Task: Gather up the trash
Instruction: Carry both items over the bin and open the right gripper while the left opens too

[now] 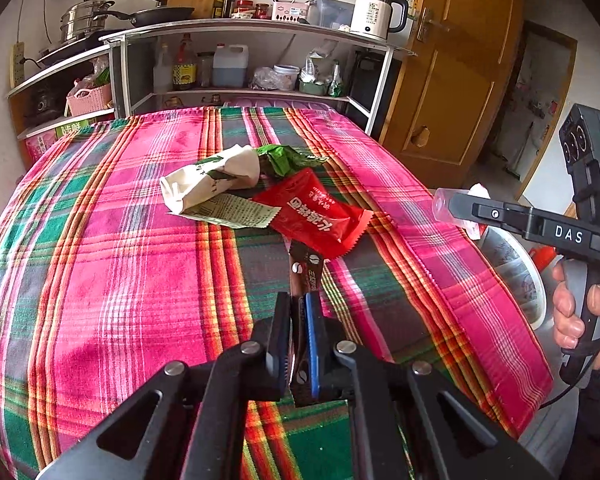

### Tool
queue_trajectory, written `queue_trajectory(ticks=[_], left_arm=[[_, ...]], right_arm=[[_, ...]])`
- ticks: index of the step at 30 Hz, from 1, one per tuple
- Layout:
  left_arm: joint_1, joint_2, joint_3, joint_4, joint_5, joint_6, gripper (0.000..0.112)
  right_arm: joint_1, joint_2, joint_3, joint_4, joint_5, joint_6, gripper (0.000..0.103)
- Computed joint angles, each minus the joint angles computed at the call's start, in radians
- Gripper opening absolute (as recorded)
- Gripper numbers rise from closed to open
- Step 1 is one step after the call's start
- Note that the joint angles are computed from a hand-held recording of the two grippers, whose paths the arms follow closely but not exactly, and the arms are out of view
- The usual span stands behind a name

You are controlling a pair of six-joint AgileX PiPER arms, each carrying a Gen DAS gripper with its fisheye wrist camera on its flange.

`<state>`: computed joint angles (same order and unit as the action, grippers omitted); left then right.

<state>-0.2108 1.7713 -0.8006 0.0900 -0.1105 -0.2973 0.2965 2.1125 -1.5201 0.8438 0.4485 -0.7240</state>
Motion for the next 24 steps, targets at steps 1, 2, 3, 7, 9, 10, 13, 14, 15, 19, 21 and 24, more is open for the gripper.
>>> queue_trajectory(ticks=[1,2,3,7,9,10,13,14,15,19,21,24], left_arm=[[-0.006,-0.009,0.007,-0.034,-0.005,0.030,0.008],[-0.015,-0.016,0.010,-0.079,-0.005,0.070,0.008],[-0.020,-0.023,0.014,-0.091,-0.006,0.078,0.008],[-0.061,-0.050,0.028,-0.265,-0.016,0.232,0.008],[-0.080,-0.057,0.023,-0.336,-0.012,0.297,0.008],[-0.089,-0.060,0.021,-0.362,-0.013,0.321,0.008],[-0.119,-0.067,0.012,-0.447,-0.016,0.400,0.008],[-0.129,-0.067,0.007,-0.475,-0.016,0.425,0.008],[-0.139,-0.066,0.000,-0.503,-0.015,0.452,0.008],[-0.179,-0.056,-0.035,-0.655,-0.010,0.595,0.008],[-0.199,-0.048,-0.055,-0.731,-0.007,0.667,0.008],[-0.226,-0.030,-0.089,-0.817,0.001,0.748,0.008]], right_arm=[[-0.004,-0.014,0.024,0.021,-0.007,-0.022,0.050],[-0.009,-0.032,0.055,0.048,-0.016,-0.049,0.050],[-0.014,-0.046,0.080,0.075,-0.020,-0.077,0.050],[-0.033,-0.098,0.163,0.158,-0.041,-0.161,0.050],[-0.045,-0.121,0.199,0.201,-0.048,-0.204,0.050],[-0.050,-0.131,0.215,0.222,-0.052,-0.224,0.050],[-0.069,-0.167,0.270,0.298,-0.060,-0.299,0.050],[-0.077,-0.180,0.287,0.326,-0.062,-0.327,0.050],[-0.083,-0.191,0.301,0.346,-0.064,-0.346,0.050],[-0.112,-0.231,0.356,0.419,-0.067,-0.422,0.050],[-0.130,-0.250,0.384,0.456,-0.070,-0.462,0.050],[-0.155,-0.281,0.423,0.501,-0.076,-0.507,0.050]])
